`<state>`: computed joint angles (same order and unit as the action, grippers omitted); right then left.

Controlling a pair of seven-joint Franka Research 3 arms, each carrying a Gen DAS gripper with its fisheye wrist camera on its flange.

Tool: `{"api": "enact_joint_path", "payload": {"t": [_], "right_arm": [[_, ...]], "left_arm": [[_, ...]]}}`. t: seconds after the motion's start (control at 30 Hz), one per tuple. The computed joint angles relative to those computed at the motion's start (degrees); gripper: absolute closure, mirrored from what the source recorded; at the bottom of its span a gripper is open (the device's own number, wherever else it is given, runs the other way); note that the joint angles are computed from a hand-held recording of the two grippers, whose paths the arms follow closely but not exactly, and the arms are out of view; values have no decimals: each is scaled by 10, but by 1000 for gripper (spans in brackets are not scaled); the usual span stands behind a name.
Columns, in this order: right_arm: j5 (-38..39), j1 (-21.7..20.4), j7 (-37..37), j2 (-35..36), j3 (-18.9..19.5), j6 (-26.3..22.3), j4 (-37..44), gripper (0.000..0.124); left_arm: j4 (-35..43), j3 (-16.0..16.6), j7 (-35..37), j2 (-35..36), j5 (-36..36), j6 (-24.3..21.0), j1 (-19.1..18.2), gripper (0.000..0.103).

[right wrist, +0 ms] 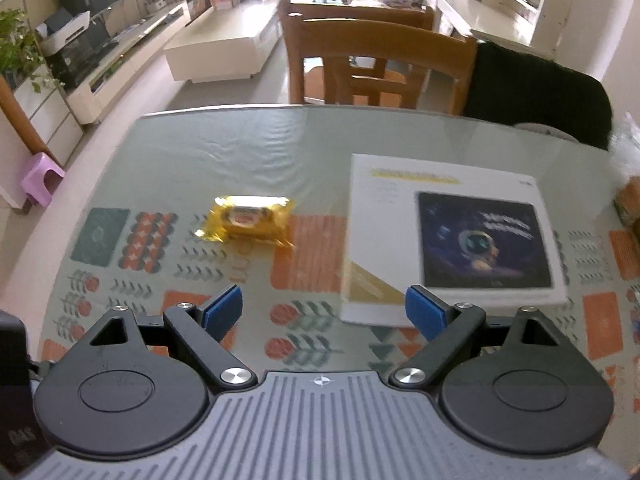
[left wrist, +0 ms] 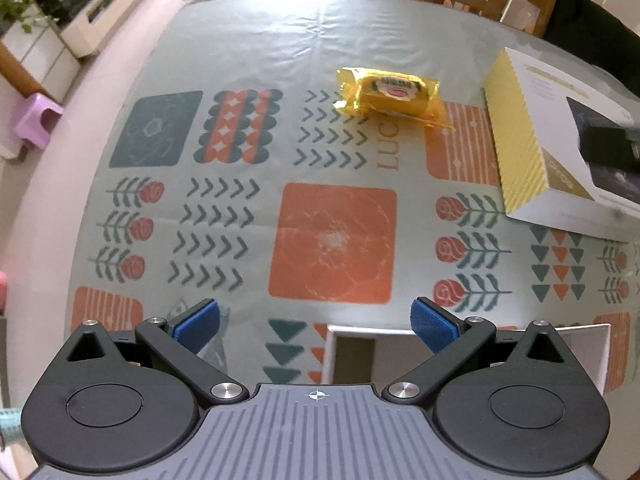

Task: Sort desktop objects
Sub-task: 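Reach the right tool to the logo snack cake and close on it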

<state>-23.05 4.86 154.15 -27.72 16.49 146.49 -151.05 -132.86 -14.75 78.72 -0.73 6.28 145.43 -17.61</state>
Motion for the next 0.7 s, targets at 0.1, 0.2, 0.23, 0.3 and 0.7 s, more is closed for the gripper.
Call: {"api": "enact_joint_path", "payload": {"t": [0.1,0.2,0.23,0.3,0.7], "right_arm": [[-7,-9,13,39,-1,35,24,21],[-24,-14,29,92,1,37,66,21],[-33,-12,33,111,-2,32,82,21],[-43,-1,32,145,-13,24,111,21],[-55,69,20,296,-106,35,219,21]], "left_arm": [[10,6,30,16,-12,4,8,0],[24,10,58,33,-25,4,19,0],[28,10,63,40,-25,4,22,0],[39,11,71,54,-22,4,28,0],[129,20,88,148,17,-7,61,0]]}}
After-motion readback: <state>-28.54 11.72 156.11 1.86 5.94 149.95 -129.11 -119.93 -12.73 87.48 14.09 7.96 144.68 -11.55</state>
